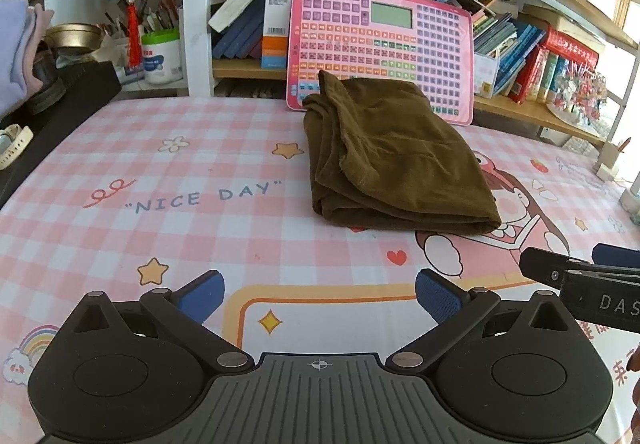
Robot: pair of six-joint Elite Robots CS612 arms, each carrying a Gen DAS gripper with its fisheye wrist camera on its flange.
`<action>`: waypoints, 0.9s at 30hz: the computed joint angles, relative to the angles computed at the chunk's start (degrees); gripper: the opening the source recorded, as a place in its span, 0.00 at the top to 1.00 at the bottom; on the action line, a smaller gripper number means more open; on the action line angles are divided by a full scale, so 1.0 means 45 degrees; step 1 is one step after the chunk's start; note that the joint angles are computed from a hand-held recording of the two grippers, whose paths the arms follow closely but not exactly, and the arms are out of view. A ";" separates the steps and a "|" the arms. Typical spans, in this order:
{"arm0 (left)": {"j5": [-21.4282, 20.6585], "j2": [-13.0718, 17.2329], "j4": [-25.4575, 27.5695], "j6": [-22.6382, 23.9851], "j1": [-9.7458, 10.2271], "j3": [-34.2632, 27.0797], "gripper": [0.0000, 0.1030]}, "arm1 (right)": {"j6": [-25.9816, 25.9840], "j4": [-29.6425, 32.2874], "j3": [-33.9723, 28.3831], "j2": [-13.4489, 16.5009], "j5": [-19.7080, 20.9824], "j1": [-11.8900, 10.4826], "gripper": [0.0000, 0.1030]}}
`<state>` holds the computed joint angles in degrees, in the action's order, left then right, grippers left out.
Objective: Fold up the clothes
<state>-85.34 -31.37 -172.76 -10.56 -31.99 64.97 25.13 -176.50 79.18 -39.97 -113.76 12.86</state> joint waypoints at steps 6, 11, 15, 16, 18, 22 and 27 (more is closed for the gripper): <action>-0.0049 0.0030 0.0130 0.0036 0.0008 -0.0074 0.00 | 0.0033 0.0113 -0.0048 0.0023 0.0024 -0.0003 0.06; -0.0006 0.0037 0.0197 0.0045 -0.0004 -0.0096 0.00 | 0.0104 0.0209 -0.0075 0.0035 0.0019 -0.0005 0.06; -0.0006 0.0043 0.0207 0.0053 -0.0010 -0.0105 0.00 | 0.0119 0.0279 -0.0093 0.0041 0.0038 -0.0010 0.06; -0.0014 0.0046 0.0215 0.0059 -0.0006 -0.0111 0.00 | 0.0120 0.0287 -0.0089 0.0039 0.0042 -0.0010 0.06; -0.0030 0.0051 0.0232 0.0071 0.0002 -0.0123 0.00 | 0.0131 0.0313 -0.0081 0.0033 0.0049 -0.0010 0.06; -0.0014 0.0064 0.0320 0.0080 0.0002 -0.0161 0.00 | 0.0167 0.0396 -0.0095 0.0037 0.0071 -0.0013 0.06; -0.0048 0.0102 0.0473 0.0088 0.0013 -0.0259 0.00 | 0.0205 0.0546 -0.0143 0.0058 0.0124 -0.0022 0.05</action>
